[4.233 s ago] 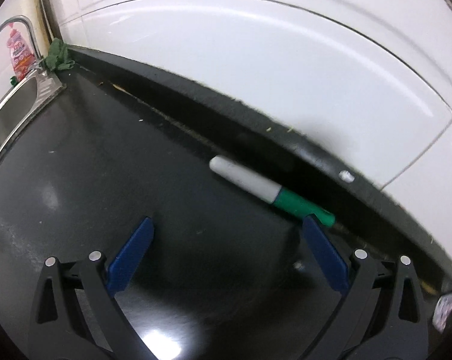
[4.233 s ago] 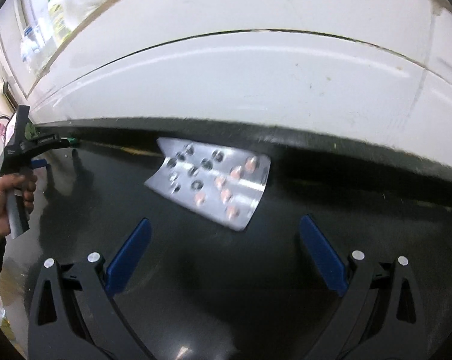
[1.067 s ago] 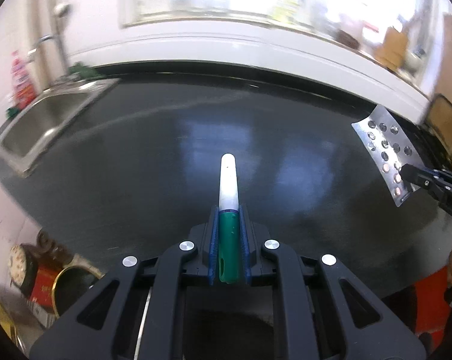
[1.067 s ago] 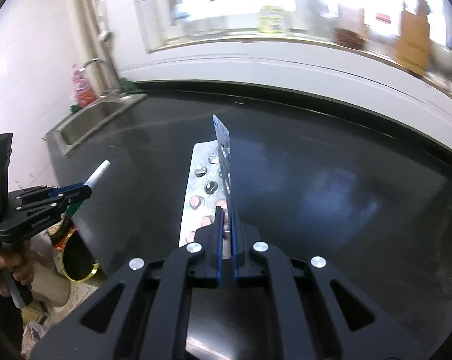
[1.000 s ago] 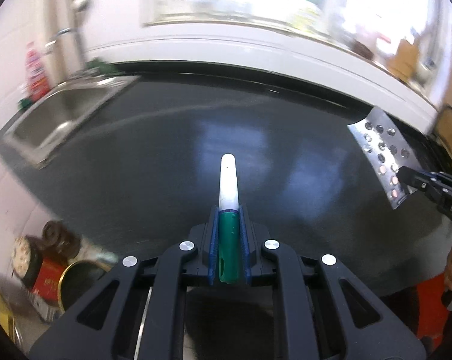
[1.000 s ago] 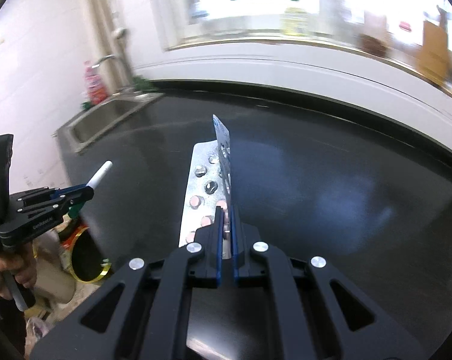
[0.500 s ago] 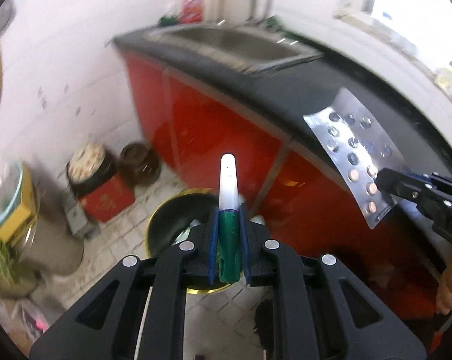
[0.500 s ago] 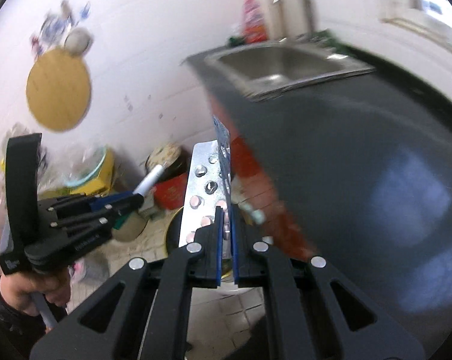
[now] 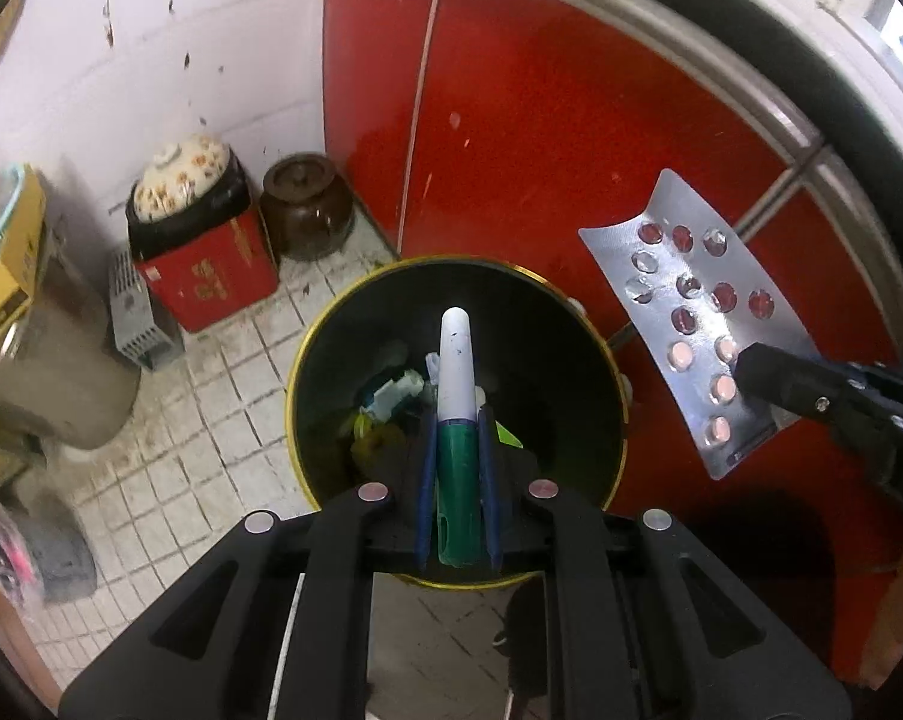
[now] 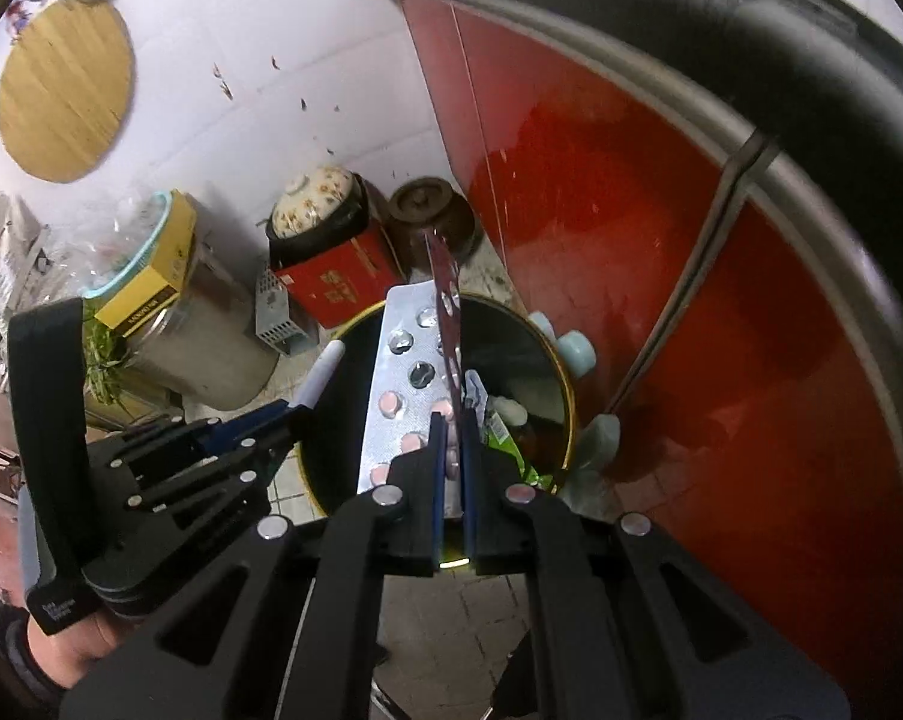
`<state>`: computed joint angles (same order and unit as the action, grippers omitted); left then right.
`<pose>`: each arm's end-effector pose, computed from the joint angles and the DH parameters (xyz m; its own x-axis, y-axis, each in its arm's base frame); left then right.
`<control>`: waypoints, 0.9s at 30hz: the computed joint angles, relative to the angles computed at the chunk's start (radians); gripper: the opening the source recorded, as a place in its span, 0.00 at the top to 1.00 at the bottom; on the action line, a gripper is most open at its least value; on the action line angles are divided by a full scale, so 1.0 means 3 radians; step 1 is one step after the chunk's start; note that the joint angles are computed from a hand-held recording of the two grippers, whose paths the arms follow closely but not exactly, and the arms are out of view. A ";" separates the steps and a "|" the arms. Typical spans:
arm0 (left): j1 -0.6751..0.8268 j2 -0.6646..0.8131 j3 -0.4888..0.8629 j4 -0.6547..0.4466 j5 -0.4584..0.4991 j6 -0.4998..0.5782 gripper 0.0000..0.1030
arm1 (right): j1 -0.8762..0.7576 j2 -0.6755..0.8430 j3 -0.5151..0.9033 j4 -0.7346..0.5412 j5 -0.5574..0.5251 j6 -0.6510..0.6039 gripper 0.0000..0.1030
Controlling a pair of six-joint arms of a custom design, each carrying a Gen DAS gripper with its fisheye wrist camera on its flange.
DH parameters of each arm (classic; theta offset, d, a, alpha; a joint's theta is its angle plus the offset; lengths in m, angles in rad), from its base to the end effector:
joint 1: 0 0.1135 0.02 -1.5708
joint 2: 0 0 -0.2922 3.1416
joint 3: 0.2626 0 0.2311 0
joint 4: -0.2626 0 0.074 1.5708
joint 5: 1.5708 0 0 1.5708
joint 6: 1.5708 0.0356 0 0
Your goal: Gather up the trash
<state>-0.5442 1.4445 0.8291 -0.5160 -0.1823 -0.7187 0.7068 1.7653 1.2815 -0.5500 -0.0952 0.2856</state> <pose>0.2142 -0.1221 0.2249 -0.8746 -0.2276 -0.4282 -0.1762 0.9718 -0.1566 0.2700 0.2350 0.2555 -0.8195 -0.3310 -0.4678 -0.4717 0.8533 0.2225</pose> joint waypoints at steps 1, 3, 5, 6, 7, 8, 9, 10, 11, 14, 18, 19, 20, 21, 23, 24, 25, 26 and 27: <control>0.0042 0.0041 -0.0038 0.0073 0.0023 0.0027 0.88 | -0.0005 0.0064 0.0029 0.0004 0.0004 -0.0010 0.95; 0.0080 0.0097 -0.0084 0.0165 0.0037 0.0065 0.88 | -0.0013 0.0131 0.0048 0.0009 -0.0007 -0.0008 0.95; 0.0086 0.0141 -0.0095 0.0212 0.0023 0.0085 0.88 | -0.0030 0.0191 0.0073 0.0021 -0.0014 -0.0017 0.95; 0.0088 0.0163 -0.0097 0.0235 0.0029 0.0093 0.88 | -0.0038 0.0227 0.0094 0.0024 -0.0019 -0.0017 0.95; 0.0107 0.0172 -0.0110 0.0278 0.0053 0.0115 0.88 | -0.0041 0.0274 0.0121 0.0038 -0.0040 0.0001 0.95; 0.0128 0.0174 -0.0134 0.0333 0.0071 0.0134 0.86 | -0.0058 0.0327 0.0161 0.0012 -0.0085 -0.0006 0.95; 0.0139 0.0190 -0.0131 0.0347 0.0086 0.0142 0.71 | -0.0066 0.0373 0.0207 -0.0022 -0.0090 -0.0011 0.92; 0.0144 0.0211 -0.0122 0.0341 0.0095 0.0139 0.51 | -0.0089 0.0379 0.0236 -0.0063 -0.0100 -0.0030 0.87; 0.0148 0.0234 -0.0105 0.0304 0.0056 0.0124 0.16 | -0.0114 0.0390 0.0222 -0.0028 -0.0137 -0.0029 0.59; 0.0115 0.0158 -0.0169 0.0329 -0.0089 0.0071 0.11 | -0.0142 0.0264 0.0080 0.0147 -0.0135 -0.0052 0.23; 0.0115 -0.0004 -0.0276 0.0328 -0.0029 -0.0104 0.11 | -0.0176 0.0160 0.0045 0.0080 -0.0198 -0.0118 0.23; 0.0109 -0.0030 -0.0280 0.0311 -0.0026 -0.0128 0.11 | -0.0173 0.0109 0.0020 0.0045 -0.0209 -0.0137 0.23; 0.0078 -0.0078 -0.0282 0.0275 -0.0059 -0.0162 0.11 | -0.0164 0.0069 0.0003 0.0026 -0.0213 -0.0156 0.23; 0.0033 -0.0129 -0.0278 0.0227 -0.0107 -0.0201 0.10 | -0.0157 0.0011 -0.0045 0.0023 -0.0203 -0.0182 0.23; -0.0050 -0.0197 -0.0256 0.0122 -0.0173 -0.0294 0.10 | -0.0116 -0.0120 -0.0119 -0.0022 -0.0192 -0.0189 0.20; -0.0074 -0.0246 -0.0238 0.0055 -0.0180 -0.0319 0.10 | -0.0096 -0.0166 -0.0139 -0.0041 -0.0195 -0.0184 0.19; -0.0112 -0.0277 -0.0235 0.0018 -0.0204 -0.0359 0.09 | -0.0081 -0.0237 -0.0155 -0.0091 -0.0189 -0.0190 0.19; -0.0156 -0.0312 -0.0193 -0.0079 -0.0252 -0.0396 0.08 | -0.0061 -0.0356 -0.0178 -0.0142 -0.0201 -0.0210 0.19; -0.0212 -0.0349 -0.0131 -0.0193 -0.0319 -0.0428 0.08 | -0.0034 -0.0492 -0.0187 -0.0200 -0.0197 -0.0237 0.18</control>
